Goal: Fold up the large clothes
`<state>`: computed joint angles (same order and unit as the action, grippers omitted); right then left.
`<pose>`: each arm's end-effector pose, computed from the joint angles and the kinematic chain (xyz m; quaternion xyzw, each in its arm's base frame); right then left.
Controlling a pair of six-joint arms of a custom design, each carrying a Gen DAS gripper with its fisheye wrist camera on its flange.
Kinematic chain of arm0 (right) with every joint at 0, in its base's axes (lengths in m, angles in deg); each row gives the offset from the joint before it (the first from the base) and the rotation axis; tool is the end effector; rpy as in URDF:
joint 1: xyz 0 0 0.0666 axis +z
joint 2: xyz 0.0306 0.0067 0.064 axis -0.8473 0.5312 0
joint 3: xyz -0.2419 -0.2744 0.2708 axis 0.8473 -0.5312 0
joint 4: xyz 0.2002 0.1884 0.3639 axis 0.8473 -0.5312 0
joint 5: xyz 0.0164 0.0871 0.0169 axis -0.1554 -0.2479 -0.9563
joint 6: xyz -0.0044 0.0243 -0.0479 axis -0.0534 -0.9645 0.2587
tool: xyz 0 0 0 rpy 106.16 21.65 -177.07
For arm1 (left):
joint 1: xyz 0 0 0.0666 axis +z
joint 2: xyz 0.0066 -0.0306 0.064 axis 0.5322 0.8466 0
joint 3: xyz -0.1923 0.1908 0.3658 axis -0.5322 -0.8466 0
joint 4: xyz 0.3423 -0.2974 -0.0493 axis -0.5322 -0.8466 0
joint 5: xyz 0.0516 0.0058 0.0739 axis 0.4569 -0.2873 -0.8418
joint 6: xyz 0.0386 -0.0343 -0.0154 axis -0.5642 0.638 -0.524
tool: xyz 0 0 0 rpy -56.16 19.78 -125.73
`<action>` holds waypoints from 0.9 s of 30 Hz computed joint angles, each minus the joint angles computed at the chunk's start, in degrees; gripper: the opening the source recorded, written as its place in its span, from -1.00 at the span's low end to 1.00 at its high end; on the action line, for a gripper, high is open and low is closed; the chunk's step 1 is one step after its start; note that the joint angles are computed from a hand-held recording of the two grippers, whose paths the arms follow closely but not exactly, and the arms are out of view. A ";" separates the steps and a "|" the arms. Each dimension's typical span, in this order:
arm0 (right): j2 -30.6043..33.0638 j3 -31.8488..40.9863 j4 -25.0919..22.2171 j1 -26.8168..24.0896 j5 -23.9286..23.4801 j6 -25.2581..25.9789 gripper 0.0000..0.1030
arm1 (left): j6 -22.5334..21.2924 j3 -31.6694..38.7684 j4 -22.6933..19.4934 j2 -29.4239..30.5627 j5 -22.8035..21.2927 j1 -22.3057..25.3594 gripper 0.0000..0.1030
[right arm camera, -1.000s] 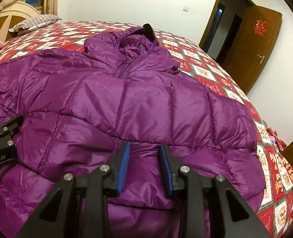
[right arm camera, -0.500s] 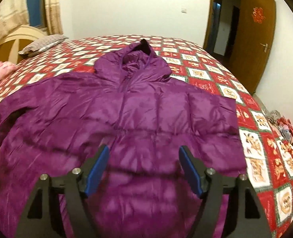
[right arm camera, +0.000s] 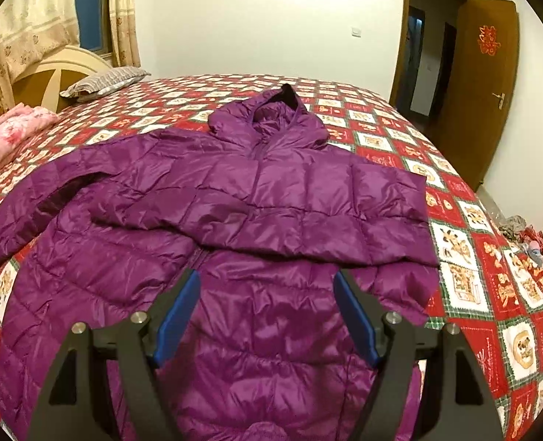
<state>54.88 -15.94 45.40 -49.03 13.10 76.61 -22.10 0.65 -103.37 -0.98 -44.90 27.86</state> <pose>0.5388 0.0931 0.3768 -0.2552 0.8724 0.0881 0.4074 0.2385 0.0001 0.3576 -0.4367 0.8423 0.1463 0.2799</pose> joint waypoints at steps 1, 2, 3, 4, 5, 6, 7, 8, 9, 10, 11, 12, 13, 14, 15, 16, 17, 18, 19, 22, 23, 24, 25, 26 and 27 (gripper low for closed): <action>-0.25 -0.21 0.16 -0.14 -0.11 -0.05 0.50 | -1.49 1.03 1.50 0.71 1.03 0.38 -0.50; -0.47 -0.37 0.25 -0.38 -0.27 -0.16 0.50 | -2.03 2.12 1.48 1.58 0.80 0.21 -0.66; -0.63 -0.45 0.39 -0.84 -0.56 -0.50 0.50 | -2.01 3.70 1.01 2.79 -0.89 -0.89 -0.73; -0.72 -0.50 0.66 -1.28 -0.71 -0.98 0.50 | -3.32 5.68 1.42 3.73 -3.15 -1.94 -0.75; -0.88 -0.66 0.91 -1.66 -0.79 -1.47 0.50 | -4.03 7.09 1.58 4.59 -4.75 -2.85 -0.78; -0.84 -0.55 1.05 -2.22 -0.91 -2.06 0.50 | -5.27 9.09 1.61 5.81 -7.27 -3.96 -0.79; -0.77 -0.44 1.19 -2.87 -1.10 -2.60 0.50 | -6.38 11.29 1.61 6.99 -9.88 -5.39 -0.79; -0.59 -0.22 1.39 -3.52 -1.17 -3.18 0.50 | -7.31 12.98 1.85 7.64 -11.57 -6.71 -0.80; -0.49 -0.02 1.50 -4.05 -1.27 -3.55 0.50 | -9.38 15.41 3.01 9.07 -13.29 -8.25 -0.81; -0.38 0.11 1.68 -4.55 -1.41 -3.92 0.50 | -11.03 17.28 4.22 10.35 -14.27 -9.42 -0.82; -0.11 0.48 1.73 -5.15 -1.56 -4.52 0.50 | -12.79 18.43 5.64 11.15 -14.52 -9.73 -0.82; 0.04 0.74 1.69 -5.56 -1.76 -4.78 0.50 | -14.85 20.56 7.34 13.02 -15.00 -11.04 -0.83; 0.25 1.08 1.71 -6.07 -1.96 -5.27 0.50 | -16.57 22.27 8.72 14.55 -15.03 -12.07 -0.83; 0.39 1.35 1.75 -6.52 -2.13 -5.63 0.50 | -17.46 23.49 9.54 15.74 -15.08 -12.93 -0.84; 0.57 1.57 1.82 -6.97 -2.45 -5.68 0.50 | -18.71 25.10 10.70 17.58 -14.99 -13.86 -0.84; 0.68 1.72 1.93 -7.32 -2.60 -5.86 0.50 | -20.78 27.12 12.53 20.03 -14.69 -15.06 -0.84; 0.80 1.87 2.03 -7.66 -2.78 -6.00 0.50 | -21.98 28.53 13.57 21.82 -14.95 -16.14 -0.85; 0.92 1.98 2.10 -8.03 -3.00 -6.22 0.50 | -22.96 29.81 14.39 23.41 -14.99 -16.81 -0.85; 1.15 2.16 2.09 -8.41 -3.30 -6.38 0.50 | -24.46 31.73 15.80 25.80 -14.21 -17.83 -0.85; 1.68 2.45 2.07 -9.36 -3.73 -6.58 0.50 | -26.95 36.32 18.04 31.45 -12.16 -20.57 -0.86; 1.93 2.58 2.00 -9.68 -3.77 -6.74 0.50 | -27.69 37.60 18.60 32.94 -11.54 -21.23 -0.86; 2.08 2.66 1.95 -9.83 -3.78 -6.87 0.50 | -28.84 39.42 19.42 35.21 -10.63 -22.31 -0.86; 2.36 2.82 1.88 -10.07 -3.81 -7.11 0.50 | -29.72 40.86 19.93 36.97 -10.02 -23.19 -0.86; 2.70 3.04 1.75 -10.27 -3.77 -7.37 0.50 | -30.50 42.11 20.33 38.48 -9.58 -23.98 -0.86; 3.01 3.28 1.48 -10.49 -3.80 -7.44 0.50 | -31.41 43.38 20.87 40.05 -8.75 -24.88 -0.86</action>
